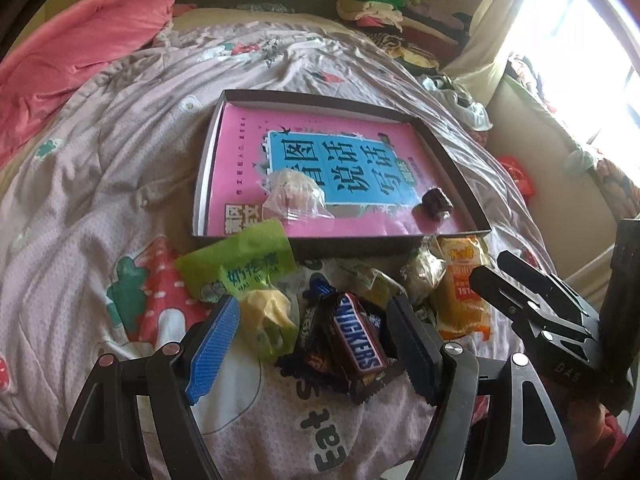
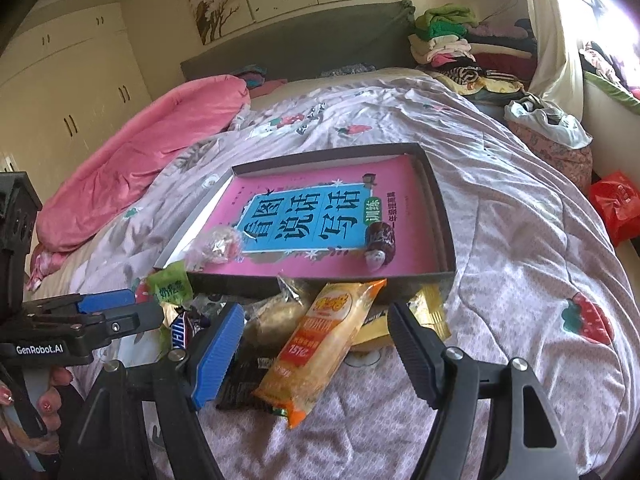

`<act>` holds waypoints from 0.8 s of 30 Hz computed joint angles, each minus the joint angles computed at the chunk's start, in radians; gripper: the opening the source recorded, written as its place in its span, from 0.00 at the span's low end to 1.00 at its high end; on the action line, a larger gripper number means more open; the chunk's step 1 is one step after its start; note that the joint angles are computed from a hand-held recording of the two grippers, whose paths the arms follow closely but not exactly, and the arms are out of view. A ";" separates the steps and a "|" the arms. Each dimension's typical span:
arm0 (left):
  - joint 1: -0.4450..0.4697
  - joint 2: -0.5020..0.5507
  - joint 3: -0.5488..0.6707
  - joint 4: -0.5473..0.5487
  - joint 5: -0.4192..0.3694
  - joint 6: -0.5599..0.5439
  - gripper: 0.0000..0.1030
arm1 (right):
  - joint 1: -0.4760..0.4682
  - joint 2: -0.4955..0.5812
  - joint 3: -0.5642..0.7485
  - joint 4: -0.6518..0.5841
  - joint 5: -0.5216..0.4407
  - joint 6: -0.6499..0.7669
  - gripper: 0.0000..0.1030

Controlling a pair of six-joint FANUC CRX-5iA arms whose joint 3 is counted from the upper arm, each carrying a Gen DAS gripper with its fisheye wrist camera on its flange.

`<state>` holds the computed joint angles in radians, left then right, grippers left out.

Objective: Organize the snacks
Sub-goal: 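Move both open tools back over the snack pile, then grasp the Snickers bar with the left tool while the right grasps the orange bread package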

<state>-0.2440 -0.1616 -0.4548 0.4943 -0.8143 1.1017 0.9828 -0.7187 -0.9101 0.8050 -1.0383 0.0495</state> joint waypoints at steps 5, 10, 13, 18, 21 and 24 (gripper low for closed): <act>-0.007 -0.005 -0.014 -0.010 -0.011 0.008 0.75 | 0.015 0.007 0.004 -0.018 -0.012 0.004 0.72; -0.020 0.001 -0.013 -0.026 -0.023 0.007 0.75 | 0.025 0.013 0.005 -0.029 -0.020 0.006 0.72; -0.019 0.005 -0.013 -0.024 -0.029 0.006 0.75 | 0.030 0.012 0.006 -0.033 -0.027 0.003 0.72; -0.024 0.005 -0.019 -0.028 -0.026 0.014 0.75 | 0.025 0.014 0.008 -0.049 -0.027 0.009 0.72; -0.022 0.006 -0.026 -0.017 -0.022 0.017 0.75 | 0.014 0.014 0.010 -0.068 -0.014 0.019 0.72; -0.019 0.008 -0.030 -0.013 -0.022 0.021 0.74 | 0.001 0.014 0.011 -0.090 0.003 0.031 0.72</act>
<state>-0.2627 -0.1531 -0.4847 0.4815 -0.8361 1.1230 0.9838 -0.7049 -0.8988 0.7151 -1.0354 0.0806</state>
